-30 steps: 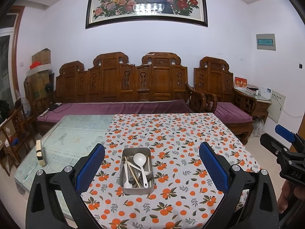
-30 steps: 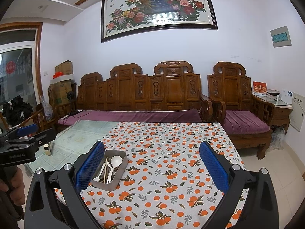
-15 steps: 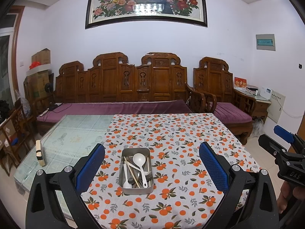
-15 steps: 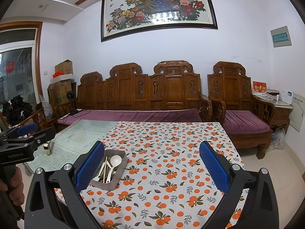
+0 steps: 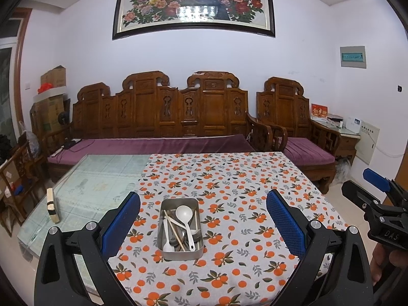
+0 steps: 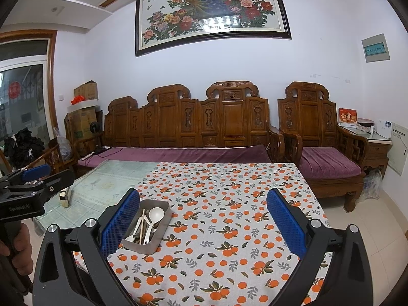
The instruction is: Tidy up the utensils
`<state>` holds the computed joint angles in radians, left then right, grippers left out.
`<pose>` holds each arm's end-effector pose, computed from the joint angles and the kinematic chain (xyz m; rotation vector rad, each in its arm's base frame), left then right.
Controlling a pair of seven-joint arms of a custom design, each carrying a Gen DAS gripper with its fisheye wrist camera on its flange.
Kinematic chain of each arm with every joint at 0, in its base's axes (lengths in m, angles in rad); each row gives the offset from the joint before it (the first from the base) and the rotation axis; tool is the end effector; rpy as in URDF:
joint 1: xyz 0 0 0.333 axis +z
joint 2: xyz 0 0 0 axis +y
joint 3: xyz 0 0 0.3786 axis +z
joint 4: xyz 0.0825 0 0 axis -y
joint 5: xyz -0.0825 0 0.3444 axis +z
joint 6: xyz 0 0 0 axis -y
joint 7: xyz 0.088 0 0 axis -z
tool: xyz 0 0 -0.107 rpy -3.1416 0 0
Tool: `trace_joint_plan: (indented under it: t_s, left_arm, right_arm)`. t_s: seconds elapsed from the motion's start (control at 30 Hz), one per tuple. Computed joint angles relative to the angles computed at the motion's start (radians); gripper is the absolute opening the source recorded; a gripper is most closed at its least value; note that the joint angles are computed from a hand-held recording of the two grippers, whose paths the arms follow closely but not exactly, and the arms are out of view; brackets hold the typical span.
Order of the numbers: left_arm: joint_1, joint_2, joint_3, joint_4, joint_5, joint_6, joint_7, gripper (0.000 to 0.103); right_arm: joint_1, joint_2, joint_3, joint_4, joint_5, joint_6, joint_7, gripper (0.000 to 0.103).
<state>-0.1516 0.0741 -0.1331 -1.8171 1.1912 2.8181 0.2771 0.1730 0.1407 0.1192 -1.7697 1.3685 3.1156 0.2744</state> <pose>0.5558 -0.2070 0.6517 -1.5335 1.4835 -0.9486 0.5958 0.0860 0.6383 -1.5573 1.2409 -0.7617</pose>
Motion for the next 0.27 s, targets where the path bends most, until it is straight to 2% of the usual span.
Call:
trace_joint_plan:
  t_s: [0.27]
  left_arm:
    - [-0.003,0.000,-0.001,0.002,0.012,0.000,-0.013,0.095]
  right_arm:
    - [0.001,0.000,-0.001,0.000,0.009,0.000,-0.008,0.100]
